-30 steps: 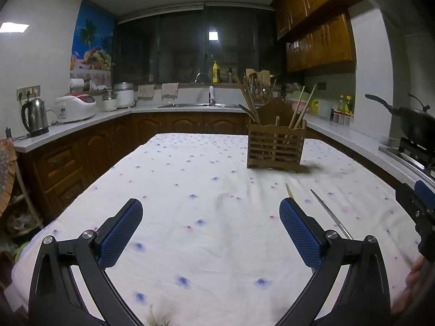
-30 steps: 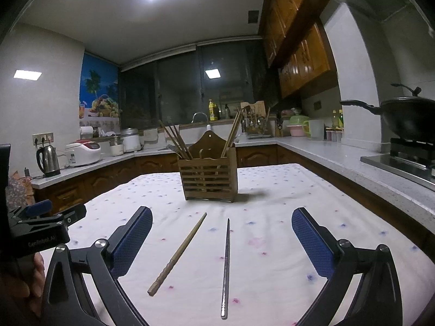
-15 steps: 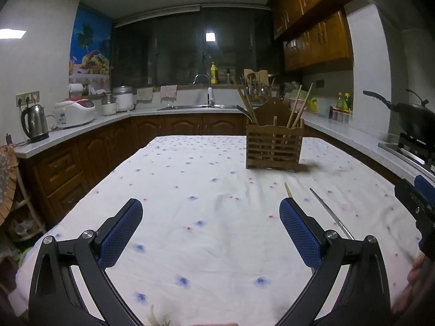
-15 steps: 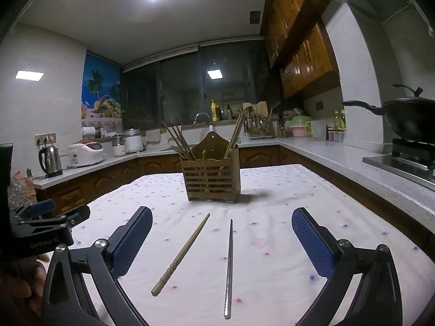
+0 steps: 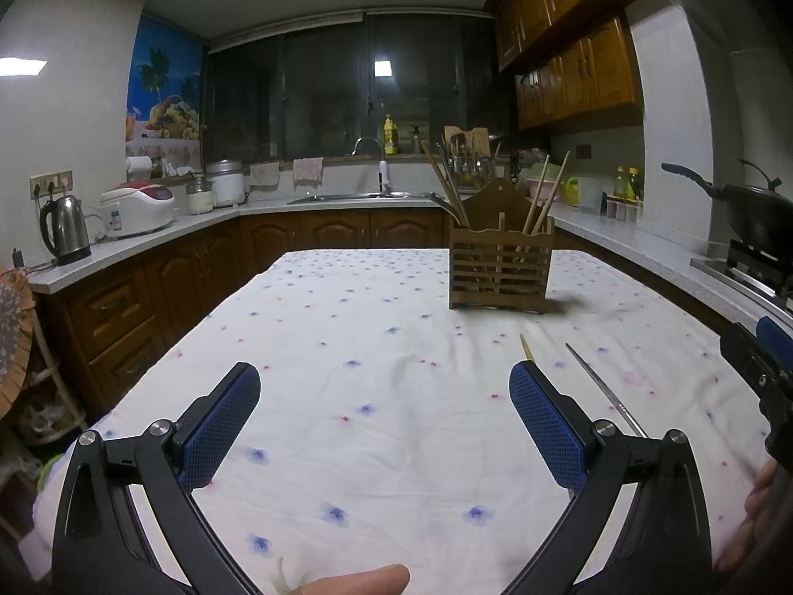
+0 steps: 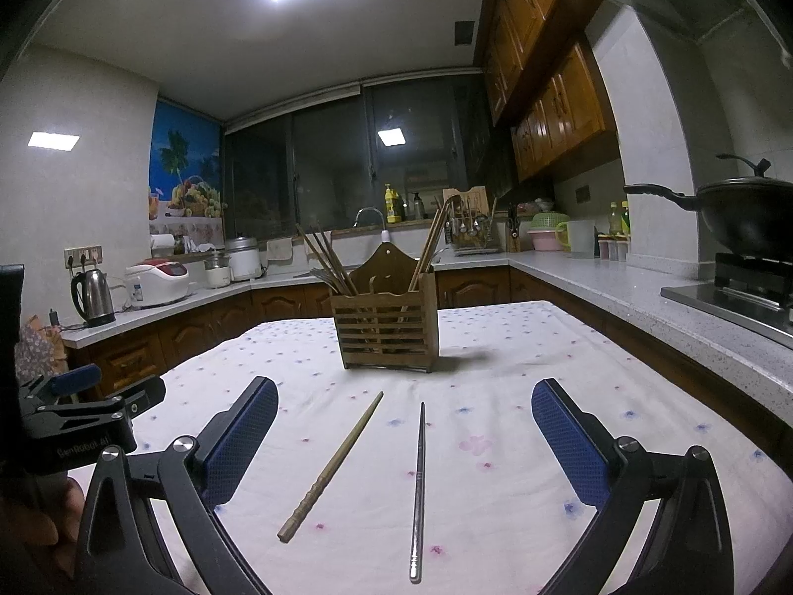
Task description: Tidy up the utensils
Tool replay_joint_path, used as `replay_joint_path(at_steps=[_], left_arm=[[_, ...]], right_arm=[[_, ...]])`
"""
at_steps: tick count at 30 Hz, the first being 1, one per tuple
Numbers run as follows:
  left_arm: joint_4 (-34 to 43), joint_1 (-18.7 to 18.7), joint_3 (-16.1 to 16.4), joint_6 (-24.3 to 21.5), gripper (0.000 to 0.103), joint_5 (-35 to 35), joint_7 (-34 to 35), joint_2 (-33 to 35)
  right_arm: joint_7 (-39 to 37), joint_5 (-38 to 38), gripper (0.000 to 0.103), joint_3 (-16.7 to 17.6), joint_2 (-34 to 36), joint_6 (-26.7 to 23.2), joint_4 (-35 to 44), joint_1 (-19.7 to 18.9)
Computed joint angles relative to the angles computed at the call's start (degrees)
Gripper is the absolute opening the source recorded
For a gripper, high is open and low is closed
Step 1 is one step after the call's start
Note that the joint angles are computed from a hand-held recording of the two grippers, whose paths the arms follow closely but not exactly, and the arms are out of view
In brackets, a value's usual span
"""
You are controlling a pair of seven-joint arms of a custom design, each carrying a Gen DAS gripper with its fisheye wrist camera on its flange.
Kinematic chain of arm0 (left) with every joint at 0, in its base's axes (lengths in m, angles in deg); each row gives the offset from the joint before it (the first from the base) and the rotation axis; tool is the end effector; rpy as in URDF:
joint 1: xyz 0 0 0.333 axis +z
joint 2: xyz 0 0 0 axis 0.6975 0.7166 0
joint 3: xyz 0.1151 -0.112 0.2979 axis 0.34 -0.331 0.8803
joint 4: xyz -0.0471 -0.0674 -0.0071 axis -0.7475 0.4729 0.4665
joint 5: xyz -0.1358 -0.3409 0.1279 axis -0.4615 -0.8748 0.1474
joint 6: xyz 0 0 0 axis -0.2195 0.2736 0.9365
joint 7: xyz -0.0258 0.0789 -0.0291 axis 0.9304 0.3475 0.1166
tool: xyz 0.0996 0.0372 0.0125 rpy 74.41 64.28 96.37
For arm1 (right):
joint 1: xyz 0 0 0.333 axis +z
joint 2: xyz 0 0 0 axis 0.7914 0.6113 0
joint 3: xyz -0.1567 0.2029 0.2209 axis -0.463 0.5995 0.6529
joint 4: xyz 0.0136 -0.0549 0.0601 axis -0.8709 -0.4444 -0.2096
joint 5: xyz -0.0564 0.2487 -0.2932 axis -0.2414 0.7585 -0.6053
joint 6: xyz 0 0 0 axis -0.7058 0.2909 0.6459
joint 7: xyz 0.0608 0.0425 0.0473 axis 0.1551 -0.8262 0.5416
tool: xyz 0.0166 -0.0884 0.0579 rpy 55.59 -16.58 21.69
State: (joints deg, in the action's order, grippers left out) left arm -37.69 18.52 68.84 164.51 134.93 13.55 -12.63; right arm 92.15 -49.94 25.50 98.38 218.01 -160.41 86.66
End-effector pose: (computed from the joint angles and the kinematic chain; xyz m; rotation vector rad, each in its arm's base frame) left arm 0.5345 -0.3248 0.3879 -1.6810 1.0338 -0.7088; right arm 0.6170 0.4625 0.3791 -1.5438 0.9428 -0.6743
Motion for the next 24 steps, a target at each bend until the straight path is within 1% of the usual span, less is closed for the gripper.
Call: replay_joint_path(at_steps=[14, 24], left_arm=[[-0.01, -0.14, -0.02, -0.4, 0.103, -0.02, 0.55, -0.04], [-0.19, 0.1, -0.02, 0.48, 0.103, 0.1, 0.82, -0.2]], right_arm=[[0.31, -0.27, 0.103, 0.06, 0.0, -0.01, 0.08, 0.03], [0.25, 0.04, 0.103, -0.1, 0.4, -0.61, 1.21, 0.52]])
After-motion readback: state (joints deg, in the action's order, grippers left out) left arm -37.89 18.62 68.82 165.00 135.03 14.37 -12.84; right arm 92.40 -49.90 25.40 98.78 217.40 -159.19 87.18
